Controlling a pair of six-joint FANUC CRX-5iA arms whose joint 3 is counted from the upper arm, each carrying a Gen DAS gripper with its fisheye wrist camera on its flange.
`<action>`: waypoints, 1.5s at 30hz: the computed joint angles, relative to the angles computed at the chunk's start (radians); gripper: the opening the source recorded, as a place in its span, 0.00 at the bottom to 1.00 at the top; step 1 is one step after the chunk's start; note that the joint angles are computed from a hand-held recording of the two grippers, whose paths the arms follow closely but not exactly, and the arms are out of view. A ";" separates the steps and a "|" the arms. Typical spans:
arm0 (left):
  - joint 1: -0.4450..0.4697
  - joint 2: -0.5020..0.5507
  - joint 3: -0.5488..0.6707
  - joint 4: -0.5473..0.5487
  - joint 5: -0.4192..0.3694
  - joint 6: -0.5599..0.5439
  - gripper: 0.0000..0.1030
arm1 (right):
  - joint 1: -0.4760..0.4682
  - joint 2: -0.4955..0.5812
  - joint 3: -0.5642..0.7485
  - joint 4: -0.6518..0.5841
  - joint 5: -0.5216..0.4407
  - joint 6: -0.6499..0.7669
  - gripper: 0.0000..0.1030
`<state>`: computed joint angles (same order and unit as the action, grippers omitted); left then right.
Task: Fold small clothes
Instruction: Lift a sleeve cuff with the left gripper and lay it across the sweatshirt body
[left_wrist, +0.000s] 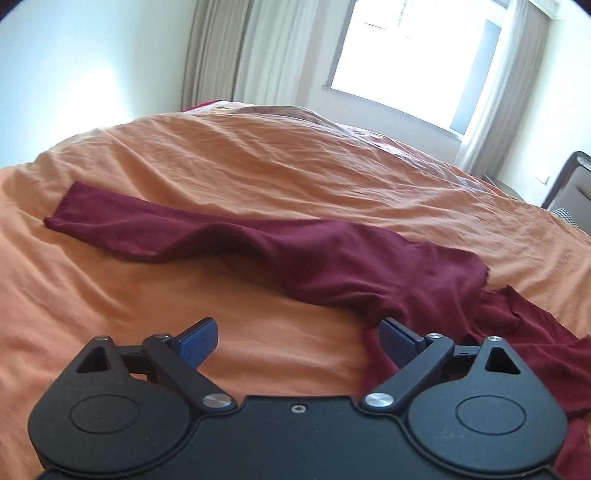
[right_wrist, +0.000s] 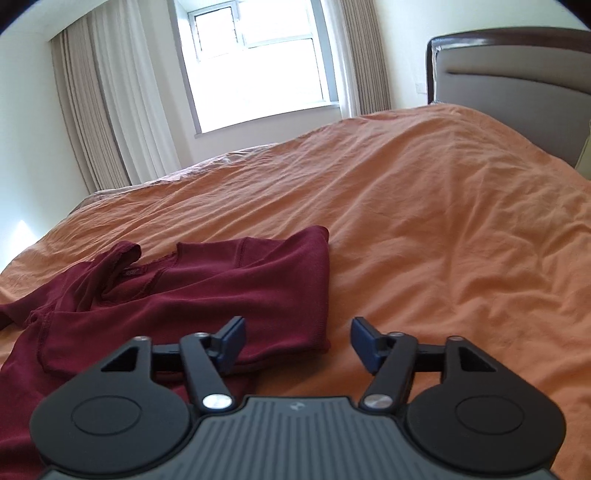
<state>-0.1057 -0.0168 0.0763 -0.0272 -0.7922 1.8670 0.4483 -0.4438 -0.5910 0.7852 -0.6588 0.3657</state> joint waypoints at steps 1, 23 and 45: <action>0.020 0.000 0.008 -0.019 -0.010 0.006 0.96 | 0.017 -0.016 -0.014 0.023 0.003 -0.013 0.93; 0.243 0.190 0.207 -0.102 -0.095 0.307 0.35 | 0.391 -0.017 -0.071 0.172 -0.075 -0.216 1.00; 0.303 0.170 0.300 -0.061 0.142 0.120 0.03 | 0.435 0.030 -0.048 0.140 -0.080 -0.254 1.00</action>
